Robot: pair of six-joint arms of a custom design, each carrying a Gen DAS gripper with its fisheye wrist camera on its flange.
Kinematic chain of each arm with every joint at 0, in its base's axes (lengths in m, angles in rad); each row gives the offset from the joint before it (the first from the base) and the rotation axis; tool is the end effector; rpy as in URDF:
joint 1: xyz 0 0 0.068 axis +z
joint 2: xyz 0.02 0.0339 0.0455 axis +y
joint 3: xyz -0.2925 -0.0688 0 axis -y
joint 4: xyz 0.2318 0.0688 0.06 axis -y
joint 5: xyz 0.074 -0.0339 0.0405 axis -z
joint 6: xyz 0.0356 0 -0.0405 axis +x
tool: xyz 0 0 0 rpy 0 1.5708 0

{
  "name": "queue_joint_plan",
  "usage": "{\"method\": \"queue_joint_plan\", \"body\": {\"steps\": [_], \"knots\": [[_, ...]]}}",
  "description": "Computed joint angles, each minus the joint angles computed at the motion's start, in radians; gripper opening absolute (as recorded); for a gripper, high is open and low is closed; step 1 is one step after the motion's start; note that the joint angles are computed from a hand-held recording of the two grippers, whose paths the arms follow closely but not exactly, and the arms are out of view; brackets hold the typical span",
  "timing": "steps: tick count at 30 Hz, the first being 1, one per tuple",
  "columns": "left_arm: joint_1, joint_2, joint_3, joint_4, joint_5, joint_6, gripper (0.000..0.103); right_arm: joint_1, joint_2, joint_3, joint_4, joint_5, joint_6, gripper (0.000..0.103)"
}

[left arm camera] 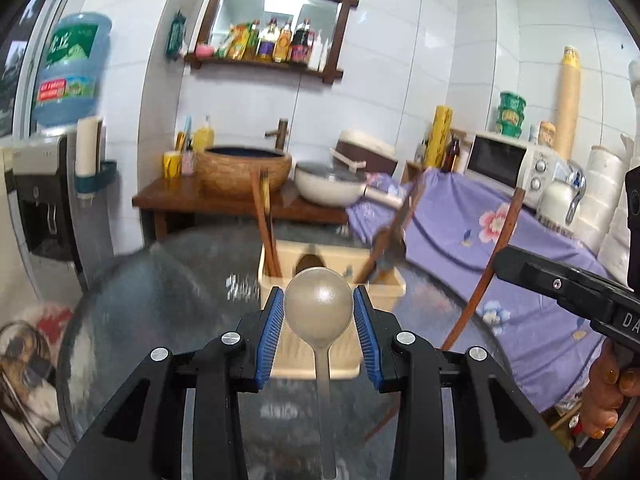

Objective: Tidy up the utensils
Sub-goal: 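Carry the spoon and chopstick above the holder, turning them upright, then lower the spoon and chopstick into the holder and open both tools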

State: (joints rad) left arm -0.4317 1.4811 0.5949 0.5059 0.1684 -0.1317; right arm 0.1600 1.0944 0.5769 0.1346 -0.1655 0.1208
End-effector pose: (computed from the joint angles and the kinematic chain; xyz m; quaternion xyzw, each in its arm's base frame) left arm 0.2592 -0.1260 0.2227 0.1699 0.8088 -0.2222 0.5173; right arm 0.2145 0.0406 0.2701 -0.0624 0.8248 0.1459 0.5426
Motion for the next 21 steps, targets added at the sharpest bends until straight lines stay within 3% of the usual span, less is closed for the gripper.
{"method": "queue_joint_plan", "body": {"steps": [8, 14, 18, 21], "knots": [[0.006, 0.054, 0.333, -0.126, -0.04, -0.013, 0.035, -0.078, 0.093, 0.314, -0.138, -0.085, 0.012, 0.008], [-0.031, 0.176, 0.507, -0.134, -0.148, 0.007, 0.035, -0.091, 0.168, 0.487, -0.149, -0.01, 0.014, 0.008], [-0.061, 0.266, 0.515, -0.06, -0.218, 0.031, 0.035, -0.076, 0.217, 0.469, -0.075, 0.055, -0.01, 0.008], [-0.054, 0.32, 0.496, -0.019, -0.21, 0.015, 0.035, -0.053, 0.262, 0.421, -0.001, 0.104, -0.033, 0.008]]}}
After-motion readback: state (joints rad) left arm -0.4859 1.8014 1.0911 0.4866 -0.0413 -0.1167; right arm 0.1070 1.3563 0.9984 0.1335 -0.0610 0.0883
